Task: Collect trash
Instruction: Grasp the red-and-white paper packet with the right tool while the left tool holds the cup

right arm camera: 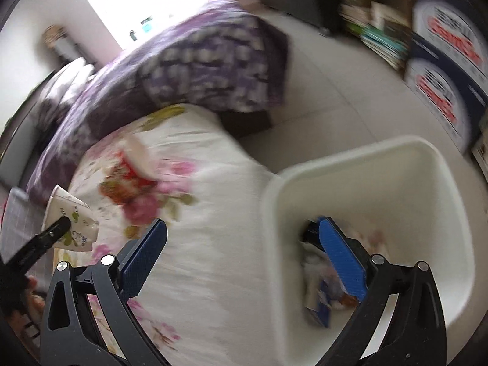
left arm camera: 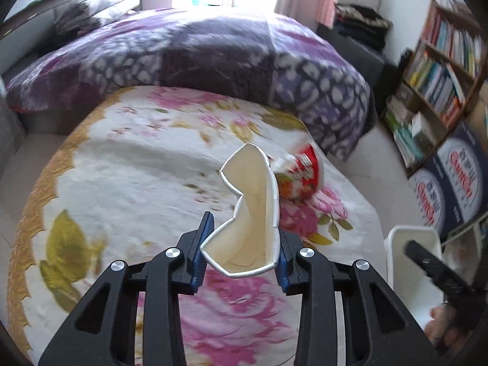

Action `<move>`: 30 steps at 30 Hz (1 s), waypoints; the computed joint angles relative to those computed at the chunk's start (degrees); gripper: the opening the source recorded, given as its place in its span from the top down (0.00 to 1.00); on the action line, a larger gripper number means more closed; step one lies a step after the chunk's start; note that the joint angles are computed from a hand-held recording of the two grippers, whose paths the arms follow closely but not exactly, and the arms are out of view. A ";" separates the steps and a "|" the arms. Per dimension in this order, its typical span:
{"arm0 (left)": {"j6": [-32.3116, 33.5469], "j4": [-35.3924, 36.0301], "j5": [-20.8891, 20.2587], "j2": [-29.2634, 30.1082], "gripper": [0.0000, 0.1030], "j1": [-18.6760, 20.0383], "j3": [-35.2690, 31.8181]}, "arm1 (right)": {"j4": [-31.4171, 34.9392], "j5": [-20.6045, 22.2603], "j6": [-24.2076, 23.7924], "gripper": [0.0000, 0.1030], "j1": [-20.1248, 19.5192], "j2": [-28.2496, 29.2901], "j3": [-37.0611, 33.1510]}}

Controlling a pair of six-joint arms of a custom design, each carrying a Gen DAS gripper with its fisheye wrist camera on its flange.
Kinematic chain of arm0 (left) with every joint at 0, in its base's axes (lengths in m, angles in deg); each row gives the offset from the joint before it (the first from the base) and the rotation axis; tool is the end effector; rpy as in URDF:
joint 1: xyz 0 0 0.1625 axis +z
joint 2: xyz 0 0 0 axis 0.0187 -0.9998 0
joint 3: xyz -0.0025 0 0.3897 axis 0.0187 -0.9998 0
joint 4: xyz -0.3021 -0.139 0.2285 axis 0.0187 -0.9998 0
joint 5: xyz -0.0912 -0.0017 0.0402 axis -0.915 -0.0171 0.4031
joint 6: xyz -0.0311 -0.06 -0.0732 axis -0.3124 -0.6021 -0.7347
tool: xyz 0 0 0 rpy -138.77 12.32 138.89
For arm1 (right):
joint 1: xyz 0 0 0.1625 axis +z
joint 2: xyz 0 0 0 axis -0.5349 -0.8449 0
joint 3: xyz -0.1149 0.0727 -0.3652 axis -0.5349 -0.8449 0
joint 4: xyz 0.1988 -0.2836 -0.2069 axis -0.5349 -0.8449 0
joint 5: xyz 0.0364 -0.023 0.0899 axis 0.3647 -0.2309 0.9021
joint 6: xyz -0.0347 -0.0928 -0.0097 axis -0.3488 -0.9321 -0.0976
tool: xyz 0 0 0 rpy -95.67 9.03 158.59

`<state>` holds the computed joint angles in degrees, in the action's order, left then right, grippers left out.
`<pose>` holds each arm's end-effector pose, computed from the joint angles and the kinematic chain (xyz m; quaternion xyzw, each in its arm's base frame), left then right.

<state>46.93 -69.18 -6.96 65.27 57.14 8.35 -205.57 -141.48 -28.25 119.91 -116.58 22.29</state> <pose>-0.2572 -0.7616 0.0467 0.3134 0.9011 -0.2037 0.2200 0.0452 -0.6192 0.1821 -0.2127 -0.8228 0.4476 0.2782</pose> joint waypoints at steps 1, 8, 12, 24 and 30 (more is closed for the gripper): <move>-0.44 -0.39 -0.13 -0.77 0.65 0.21 0.29 | 0.19 0.35 -0.95 0.07 0.39 1.05 -1.55; -5.27 -1.58 -1.73 -5.20 0.64 2.05 0.79 | 9.05 0.52 -11.19 0.07 4.59 14.44 -23.40; -9.21 0.57 -3.19 -6.10 0.64 3.20 -0.38 | 14.33 2.98 -0.61 0.07 4.23 16.93 -29.47; -10.58 0.72 -3.90 -7.76 0.63 3.75 0.07 | 36.57 -2.43 21.46 0.06 2.28 25.95 -48.61; -11.21 0.93 -2.89 -8.04 0.64 4.08 0.15 | 30.01 0.42 13.69 0.25 2.17 25.07 -44.35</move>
